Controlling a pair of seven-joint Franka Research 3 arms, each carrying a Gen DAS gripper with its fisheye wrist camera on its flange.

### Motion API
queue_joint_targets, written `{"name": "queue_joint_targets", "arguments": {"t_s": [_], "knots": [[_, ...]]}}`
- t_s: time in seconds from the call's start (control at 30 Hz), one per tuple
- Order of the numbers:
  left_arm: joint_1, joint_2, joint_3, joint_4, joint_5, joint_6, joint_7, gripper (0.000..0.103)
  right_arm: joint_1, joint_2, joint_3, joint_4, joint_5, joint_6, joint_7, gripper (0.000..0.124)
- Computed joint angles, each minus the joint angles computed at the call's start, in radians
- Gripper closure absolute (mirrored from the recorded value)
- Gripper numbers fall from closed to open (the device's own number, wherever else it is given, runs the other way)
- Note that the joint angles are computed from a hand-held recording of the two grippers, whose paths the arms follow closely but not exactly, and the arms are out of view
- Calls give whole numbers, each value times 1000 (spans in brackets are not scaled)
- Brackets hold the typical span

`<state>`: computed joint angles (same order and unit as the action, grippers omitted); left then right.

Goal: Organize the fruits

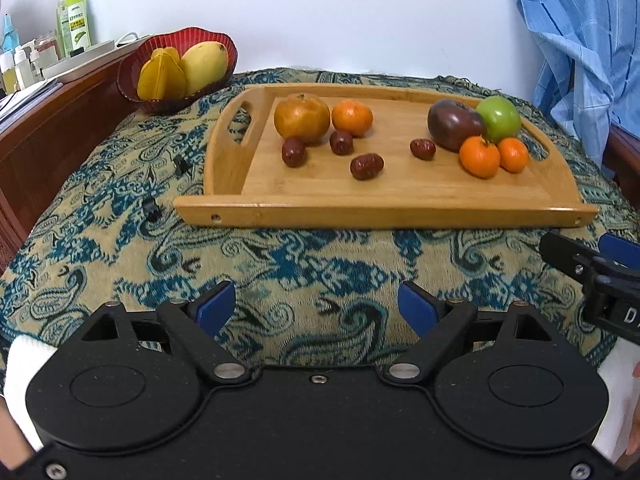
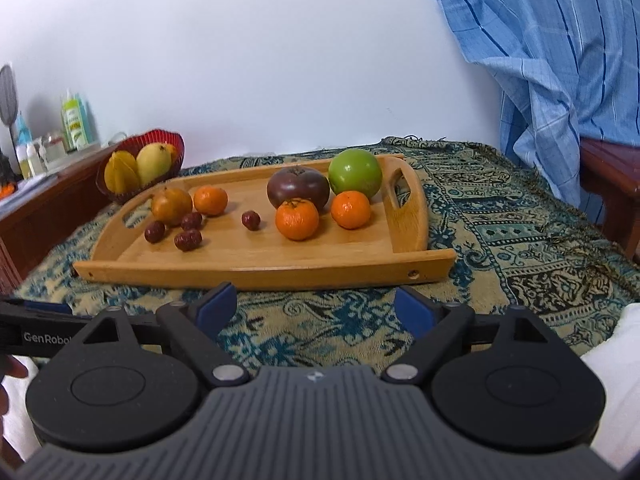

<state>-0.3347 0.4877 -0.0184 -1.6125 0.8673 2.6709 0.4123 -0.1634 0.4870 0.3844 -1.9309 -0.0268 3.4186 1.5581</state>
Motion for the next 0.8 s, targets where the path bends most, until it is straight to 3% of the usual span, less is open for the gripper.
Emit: {"name": "queue_joint_targets", "arguments": {"t_s": [0.23, 0.33, 0.43, 0.47, 0.8], "knots": [[-2, 13, -3, 1, -10, -11, 4, 15, 60, 0, -57, 5, 26, -15, -40, 28], [-7, 20, 2, 6, -6, -14, 0, 13, 112, -2, -112, 11, 42, -24, -38, 26], [-10, 27, 6, 14, 0, -18, -2, 12, 268, -2, -261, 29, 182, -42, -144, 25], [-10, 31, 6, 19, -2, -21, 0, 11, 289, -2, -285, 30, 174, -43, -127, 24], [-6, 51, 6, 39, -24, -23, 12, 2, 277, 15, -258, 65, 258, -113, -208, 21]]}}
